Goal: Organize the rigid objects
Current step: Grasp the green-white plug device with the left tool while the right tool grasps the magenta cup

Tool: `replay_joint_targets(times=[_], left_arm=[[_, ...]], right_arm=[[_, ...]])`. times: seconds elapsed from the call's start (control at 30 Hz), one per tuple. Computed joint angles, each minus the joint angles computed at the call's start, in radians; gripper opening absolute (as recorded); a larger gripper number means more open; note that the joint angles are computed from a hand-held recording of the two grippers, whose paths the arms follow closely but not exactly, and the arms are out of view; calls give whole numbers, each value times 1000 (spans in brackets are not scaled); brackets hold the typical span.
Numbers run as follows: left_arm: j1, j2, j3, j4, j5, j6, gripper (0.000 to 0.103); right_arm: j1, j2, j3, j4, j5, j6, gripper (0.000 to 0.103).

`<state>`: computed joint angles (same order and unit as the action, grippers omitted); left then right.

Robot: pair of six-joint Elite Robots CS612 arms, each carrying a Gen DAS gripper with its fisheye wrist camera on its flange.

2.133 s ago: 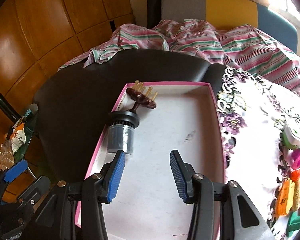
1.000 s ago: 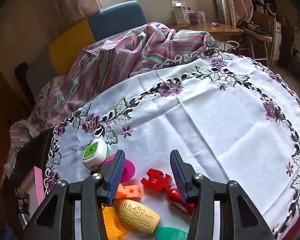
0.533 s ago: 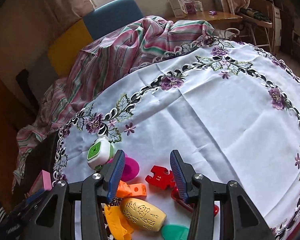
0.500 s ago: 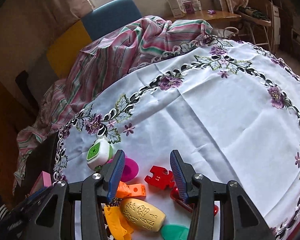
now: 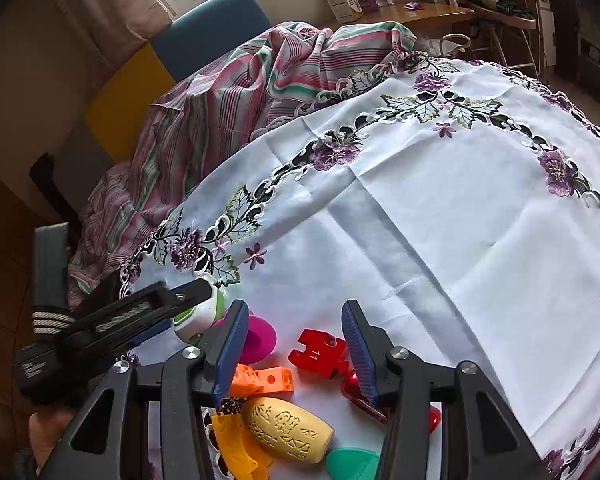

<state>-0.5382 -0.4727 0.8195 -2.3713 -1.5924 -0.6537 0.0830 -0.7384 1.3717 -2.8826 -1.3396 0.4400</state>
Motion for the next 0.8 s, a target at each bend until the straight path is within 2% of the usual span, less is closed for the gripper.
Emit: replay_joint_targets(times=[0.03,0.13,0.3,0.43,0.63,0.8], left_arm=[[2,10,-12,20,-23,12,53],[-2,-15,49,-51,-8,39,52],[-12,-115,240,-200,37,59,52],[-16,-188,372,-297,44,57,52],[-29,-286,554,-431,69,39,52],[-47,-353,676,-514,120,46,52]], right_arm=[[0,0,0,2,-3,1,49],[-1,0,-1,7,-5,3,49],[0,1,-2,11,4,-9,49],[3,3,-8,22,19,-36,49],[14,10,-22,54,53,-115,49],[27,20,-50,107,84,-207,49]])
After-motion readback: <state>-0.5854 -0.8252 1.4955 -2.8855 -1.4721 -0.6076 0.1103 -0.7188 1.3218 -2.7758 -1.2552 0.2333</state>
